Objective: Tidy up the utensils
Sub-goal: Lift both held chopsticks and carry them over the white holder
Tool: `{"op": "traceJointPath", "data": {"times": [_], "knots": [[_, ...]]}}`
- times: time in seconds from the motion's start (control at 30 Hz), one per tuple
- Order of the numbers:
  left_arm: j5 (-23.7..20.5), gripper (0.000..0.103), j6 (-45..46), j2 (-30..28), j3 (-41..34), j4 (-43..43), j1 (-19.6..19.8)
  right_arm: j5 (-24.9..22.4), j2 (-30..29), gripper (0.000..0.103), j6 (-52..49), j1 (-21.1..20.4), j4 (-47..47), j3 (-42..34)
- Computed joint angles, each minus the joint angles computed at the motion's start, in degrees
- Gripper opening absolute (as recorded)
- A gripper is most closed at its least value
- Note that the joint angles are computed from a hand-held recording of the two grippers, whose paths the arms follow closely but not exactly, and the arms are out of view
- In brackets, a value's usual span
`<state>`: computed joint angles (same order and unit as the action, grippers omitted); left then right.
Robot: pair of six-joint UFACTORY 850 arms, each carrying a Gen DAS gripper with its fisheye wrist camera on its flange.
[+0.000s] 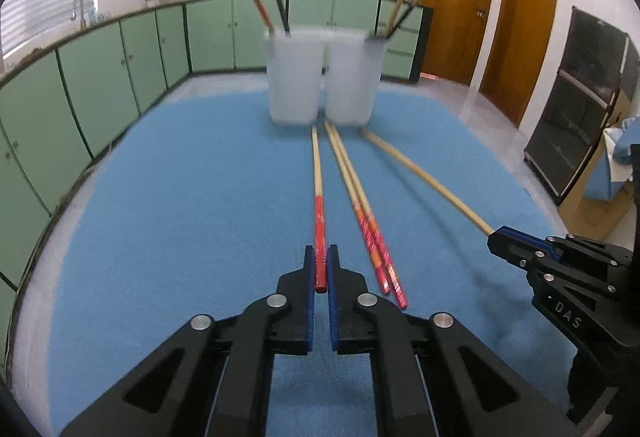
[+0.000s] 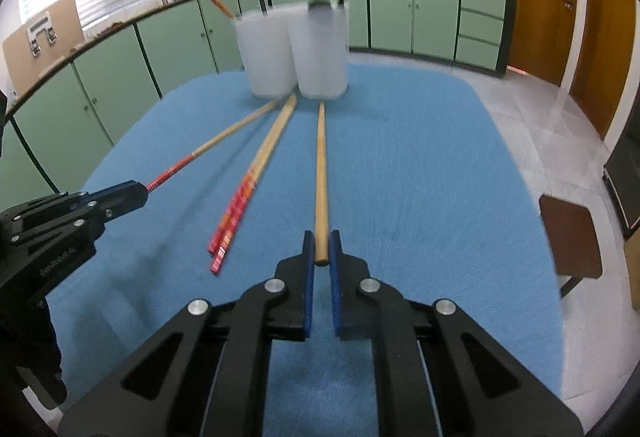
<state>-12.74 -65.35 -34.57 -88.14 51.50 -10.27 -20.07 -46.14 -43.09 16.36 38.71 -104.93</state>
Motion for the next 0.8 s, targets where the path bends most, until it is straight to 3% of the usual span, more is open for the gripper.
{"op": "traceJointPath", "data": {"times": [0.27,0.37,0.63,0.8], "knots": [[1.46,0.006,-24.04,5.32,1.36,26.77,-0.21,-0.35,3.97,0.006,-13.71,-1.32,15.32,-0.13],[1.97,0.006,-28.7,5.95,0.14,32.64,0.04,-1.97,4.22,0.006,-16.03,-1.97,18.77,-2.18],[4.96,0.006,-21.88,5.19,-5.4,28.04,1.19,-8.79,-0.2,0.006,-10.47,-2.46,14.09,-15.65],[6.72,0.006,-8.49,4.05,-8.83,15.44,1.79,-13.39,-4.46,0.006,-5.77,-2.33,8.93,-25.66]]}}
